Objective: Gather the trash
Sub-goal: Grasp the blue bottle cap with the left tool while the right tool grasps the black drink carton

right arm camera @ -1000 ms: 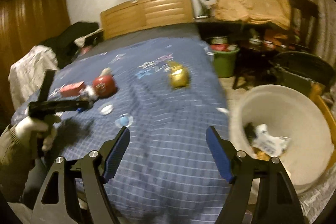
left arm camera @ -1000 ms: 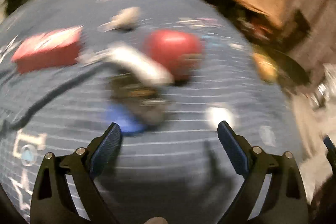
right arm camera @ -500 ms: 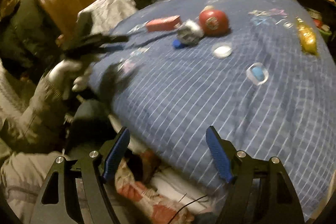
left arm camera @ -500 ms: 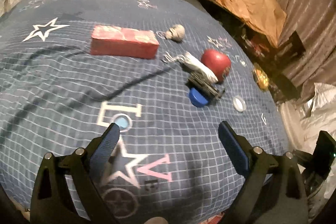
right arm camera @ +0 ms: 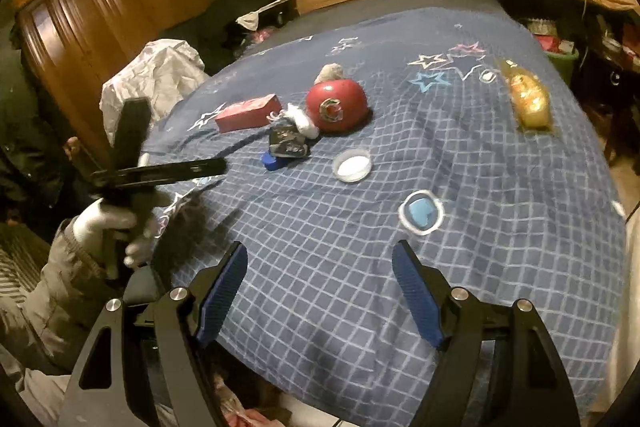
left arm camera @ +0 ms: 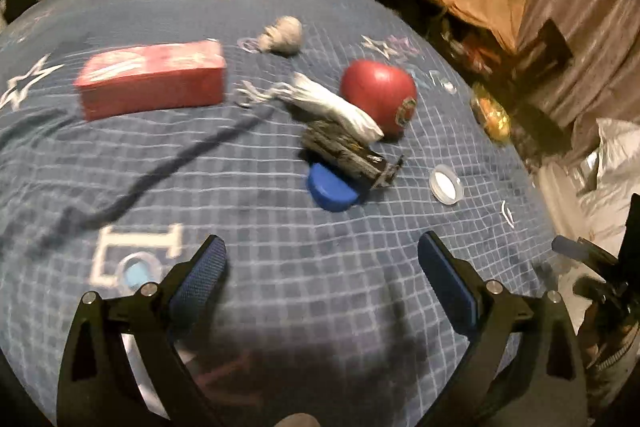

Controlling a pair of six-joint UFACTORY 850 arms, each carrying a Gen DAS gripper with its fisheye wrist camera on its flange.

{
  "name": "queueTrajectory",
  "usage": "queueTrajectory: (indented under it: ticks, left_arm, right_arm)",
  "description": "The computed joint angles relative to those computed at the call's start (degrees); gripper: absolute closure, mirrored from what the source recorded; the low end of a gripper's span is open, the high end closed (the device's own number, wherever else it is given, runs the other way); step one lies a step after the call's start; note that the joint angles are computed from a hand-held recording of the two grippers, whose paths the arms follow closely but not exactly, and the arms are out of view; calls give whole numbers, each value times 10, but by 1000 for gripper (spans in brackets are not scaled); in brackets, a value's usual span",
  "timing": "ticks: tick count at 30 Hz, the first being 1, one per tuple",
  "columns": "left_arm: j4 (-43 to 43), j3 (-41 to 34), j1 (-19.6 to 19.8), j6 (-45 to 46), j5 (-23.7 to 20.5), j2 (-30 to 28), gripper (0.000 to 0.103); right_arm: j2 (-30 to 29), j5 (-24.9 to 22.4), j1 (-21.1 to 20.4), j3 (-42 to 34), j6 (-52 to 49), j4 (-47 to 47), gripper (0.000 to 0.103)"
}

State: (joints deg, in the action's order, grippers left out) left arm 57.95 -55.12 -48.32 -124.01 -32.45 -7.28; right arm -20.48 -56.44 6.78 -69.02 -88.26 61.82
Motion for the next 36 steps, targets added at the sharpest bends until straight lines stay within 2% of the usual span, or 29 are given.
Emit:
queueTrajectory:
  ticks: [3,5,7,8,9,10,12,14,17,19,20,21,22,23,24,26,28,31,34,36]
  left_arm:
    - [-26,-36,17,73,11,-34,10]
    - [-76,-68,29,154,-22,-67,10]
    - [-92,-71,38,169,-38,-75,11]
    - [-97,-70,37,167,-72,-77,17]
    - [-91,-58,36,146,-87,-69,21]
    - [-68,-33,34,102,-81,-49,24]
    - [-32,-13,25,70,-68,-31,26]
    - [-9,-17,15,90,-56,-33,26]
    - [-20,-46,13,160,-51,-55,26]
    - [-27,-53,24,171,-42,-64,26]
    - [-23,-47,34,157,-26,-62,32]
    - [-19,-44,41,149,-18,-61,39]
    - [-10,-38,44,134,-8,-58,40]
    - [7,-30,50,113,8,-53,45]
    - [14,-27,57,108,16,-51,55]
    - [23,-22,60,100,24,-47,64]
    - [45,-13,55,80,25,-37,64]
    - [16,8,36,101,7,-13,64]
    - [-21,46,6,98,-41,28,64]
    - [-22,69,-4,72,-50,50,64]
  right_arm:
    - [-7,3,9,-1,7,-9,27]
    - [0,8,13,13,5,-9,27]
    - [1,11,17,16,2,-8,27]
    - [3,14,19,18,-3,-6,27]
    - [4,18,21,19,-9,-4,27]
    - [7,20,21,23,-15,-2,27]
    - [10,33,25,26,-26,3,27]
    - [3,54,37,22,-31,5,27]
    - [-1,112,68,17,-62,19,28]
    - [-7,152,88,10,-81,30,39]
    - [-13,163,97,3,-80,32,42]
    - [-19,162,100,-5,-74,31,47]
    - [-32,143,104,-24,-46,20,49]
    - [-53,103,105,-51,-4,5,50]
    - [-65,81,105,-66,19,1,50]
    - [-88,43,108,-97,65,-3,50]
    - [-102,21,114,-119,91,-2,50]
    - [-108,7,124,-133,106,0,50]
    - [-115,-3,135,-146,125,-10,50]
    - [-126,-11,146,-159,152,-18,50]
